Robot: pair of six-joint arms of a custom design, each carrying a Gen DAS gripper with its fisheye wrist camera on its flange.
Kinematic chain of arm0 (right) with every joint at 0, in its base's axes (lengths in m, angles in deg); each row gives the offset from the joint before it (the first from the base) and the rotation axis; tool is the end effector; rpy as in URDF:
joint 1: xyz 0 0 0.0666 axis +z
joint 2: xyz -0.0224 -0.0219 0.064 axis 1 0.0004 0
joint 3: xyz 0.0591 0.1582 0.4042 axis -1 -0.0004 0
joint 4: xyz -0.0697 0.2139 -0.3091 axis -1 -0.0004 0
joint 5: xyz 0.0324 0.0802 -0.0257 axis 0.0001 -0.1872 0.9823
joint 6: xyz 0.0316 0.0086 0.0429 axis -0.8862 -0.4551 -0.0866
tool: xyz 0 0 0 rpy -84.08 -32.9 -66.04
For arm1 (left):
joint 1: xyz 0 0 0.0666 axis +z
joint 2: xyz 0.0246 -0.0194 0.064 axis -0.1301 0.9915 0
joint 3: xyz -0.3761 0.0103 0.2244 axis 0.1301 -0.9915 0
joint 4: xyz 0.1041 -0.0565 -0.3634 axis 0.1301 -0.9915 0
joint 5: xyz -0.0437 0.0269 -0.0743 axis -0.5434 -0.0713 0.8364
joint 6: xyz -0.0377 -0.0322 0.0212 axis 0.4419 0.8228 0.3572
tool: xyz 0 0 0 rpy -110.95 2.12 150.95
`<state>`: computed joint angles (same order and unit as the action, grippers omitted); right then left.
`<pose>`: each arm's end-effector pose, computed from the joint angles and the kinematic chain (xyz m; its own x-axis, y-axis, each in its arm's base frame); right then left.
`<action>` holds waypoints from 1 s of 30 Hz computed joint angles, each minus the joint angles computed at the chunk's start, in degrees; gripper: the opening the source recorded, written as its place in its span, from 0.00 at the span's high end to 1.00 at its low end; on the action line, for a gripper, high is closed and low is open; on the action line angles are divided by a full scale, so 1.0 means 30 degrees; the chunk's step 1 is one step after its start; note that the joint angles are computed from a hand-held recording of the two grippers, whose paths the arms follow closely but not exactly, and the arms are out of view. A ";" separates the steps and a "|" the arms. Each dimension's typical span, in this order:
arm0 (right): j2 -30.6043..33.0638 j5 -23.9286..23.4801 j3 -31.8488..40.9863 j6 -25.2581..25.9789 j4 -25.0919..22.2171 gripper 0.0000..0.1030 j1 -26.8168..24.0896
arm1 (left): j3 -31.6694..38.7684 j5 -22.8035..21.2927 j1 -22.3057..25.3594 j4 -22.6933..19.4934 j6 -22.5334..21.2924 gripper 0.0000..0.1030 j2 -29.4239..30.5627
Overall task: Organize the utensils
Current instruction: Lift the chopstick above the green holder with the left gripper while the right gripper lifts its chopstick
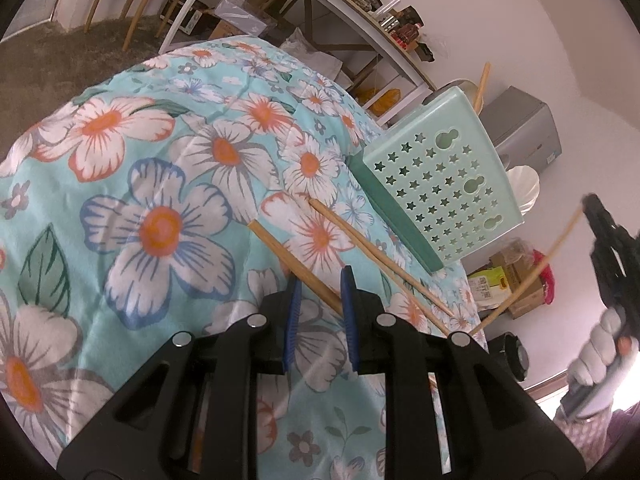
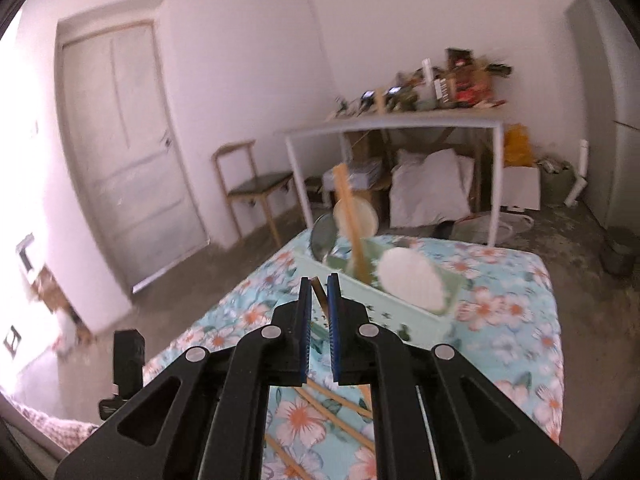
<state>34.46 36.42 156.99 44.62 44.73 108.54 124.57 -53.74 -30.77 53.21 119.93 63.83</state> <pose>0.5572 0.2032 0.4967 -0.4100 -0.0921 -0.9074 -0.6482 0.7293 0.2189 0.4741 -0.2017 0.4095 -0.5631 -0.6367 -0.5268 -0.2068 0.7258 -0.6561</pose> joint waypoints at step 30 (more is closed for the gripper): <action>-0.1818 -0.1169 -0.3534 -0.3476 0.5027 0.95 -0.2555 | 0.9693 -0.4165 -0.1007 0.0456 -1.0158 0.96 0.0575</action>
<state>29.01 32.92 146.39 34.19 59.81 100.87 153.65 -66.23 -33.79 54.58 89.45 65.56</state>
